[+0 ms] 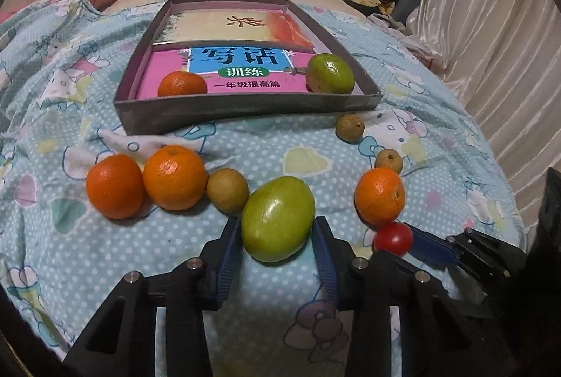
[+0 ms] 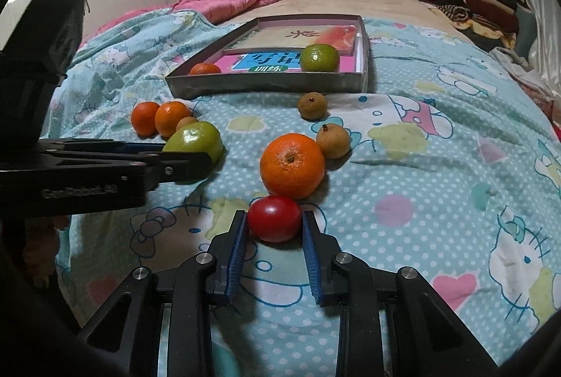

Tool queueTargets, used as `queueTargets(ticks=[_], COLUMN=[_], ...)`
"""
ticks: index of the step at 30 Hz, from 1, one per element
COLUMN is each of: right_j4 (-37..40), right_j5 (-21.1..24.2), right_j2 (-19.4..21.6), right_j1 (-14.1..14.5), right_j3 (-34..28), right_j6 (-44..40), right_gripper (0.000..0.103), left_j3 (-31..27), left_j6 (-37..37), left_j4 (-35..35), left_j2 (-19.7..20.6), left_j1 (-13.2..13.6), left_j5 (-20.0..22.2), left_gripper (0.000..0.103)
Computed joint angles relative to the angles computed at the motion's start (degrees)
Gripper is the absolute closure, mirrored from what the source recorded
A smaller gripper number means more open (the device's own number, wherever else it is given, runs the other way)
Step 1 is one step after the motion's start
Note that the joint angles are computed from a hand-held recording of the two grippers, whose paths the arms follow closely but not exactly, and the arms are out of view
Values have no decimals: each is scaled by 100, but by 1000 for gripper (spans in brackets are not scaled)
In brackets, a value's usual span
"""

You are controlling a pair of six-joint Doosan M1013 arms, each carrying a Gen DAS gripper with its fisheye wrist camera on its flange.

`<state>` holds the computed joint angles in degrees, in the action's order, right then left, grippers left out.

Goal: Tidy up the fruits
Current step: 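Close the right gripper on the red tomato while the left gripper grasps a green pear, then carry the tomato with the right gripper while the left carries the green pear over the tray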

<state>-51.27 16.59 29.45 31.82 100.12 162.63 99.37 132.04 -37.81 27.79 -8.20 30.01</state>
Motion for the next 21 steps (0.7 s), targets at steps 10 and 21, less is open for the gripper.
queueTargets(ticks=[10,21], right_j4=[-1008,-1569], right_j5=[-90,-47], right_j2=[-206,-292], right_j1=[-25,-159], right_j3=[201,118], right_j6=[1237,1763], right_gripper=[72,72], left_j3=[-108,-55], left_j6=[110,881], left_j4=[-265,-1098], left_j2=[35,-221], left_j1=[46,262], left_j5=[118,219], left_gripper=[62,62])
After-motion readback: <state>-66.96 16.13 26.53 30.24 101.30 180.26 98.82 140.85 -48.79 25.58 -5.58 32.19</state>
